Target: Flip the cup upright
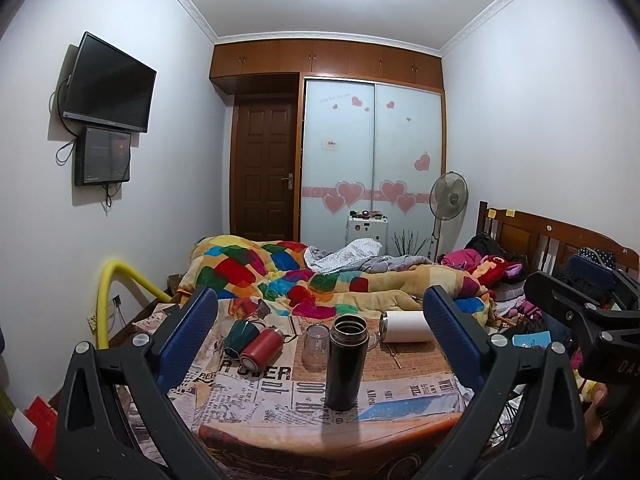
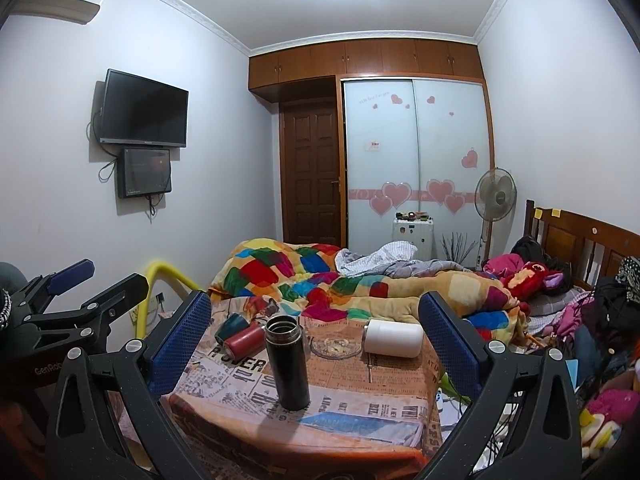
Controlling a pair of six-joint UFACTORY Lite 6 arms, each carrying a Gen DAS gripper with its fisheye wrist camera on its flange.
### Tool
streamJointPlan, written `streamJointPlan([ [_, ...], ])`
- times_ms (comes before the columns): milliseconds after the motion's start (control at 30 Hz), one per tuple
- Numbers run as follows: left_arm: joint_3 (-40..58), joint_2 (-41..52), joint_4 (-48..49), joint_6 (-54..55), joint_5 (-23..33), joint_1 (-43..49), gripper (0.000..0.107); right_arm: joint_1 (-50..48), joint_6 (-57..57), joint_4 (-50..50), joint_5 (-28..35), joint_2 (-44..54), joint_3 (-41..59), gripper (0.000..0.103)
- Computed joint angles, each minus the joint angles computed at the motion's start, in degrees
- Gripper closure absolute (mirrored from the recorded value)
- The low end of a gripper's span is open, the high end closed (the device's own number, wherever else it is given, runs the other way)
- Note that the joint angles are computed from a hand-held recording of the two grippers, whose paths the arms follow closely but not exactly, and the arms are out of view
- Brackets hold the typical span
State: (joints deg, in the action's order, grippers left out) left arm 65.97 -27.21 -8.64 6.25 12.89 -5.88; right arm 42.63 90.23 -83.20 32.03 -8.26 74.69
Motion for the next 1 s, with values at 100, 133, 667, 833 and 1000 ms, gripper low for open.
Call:
streamJointPlan([
  [100, 0.2, 0.1, 0.3, -0.2, 0.1, 0.0, 0.004, 0.0, -0.1, 0.1, 0.0, 0.0, 0.0, 0.0],
  [133, 0.1, 0.0, 0.2, -0.2, 0.0, -0.1, 0.004, 0.0, -0.2, 0.2, 0.0, -0.2, -0.1, 0.0],
  [667, 0.1, 0.0, 1.7, -1.7, -0.1, -0.9, 0.004, -0.1, -0.1, 0.2, -0.1, -0.4, -0.3, 0.0],
  [833, -0.1, -0.2, 1.3, -1.2, -0.2, -1.0, 0.004, -0.2, 0.5, -0.2, -0.1, -0.4, -0.6, 0.0],
  [1000, -0.1, -0.5, 2.5, -2.3, -0.1, -1.8, 0.004, -0.2, 0.2, 0.0, 0.0, -0.6, -0.7, 0.0],
])
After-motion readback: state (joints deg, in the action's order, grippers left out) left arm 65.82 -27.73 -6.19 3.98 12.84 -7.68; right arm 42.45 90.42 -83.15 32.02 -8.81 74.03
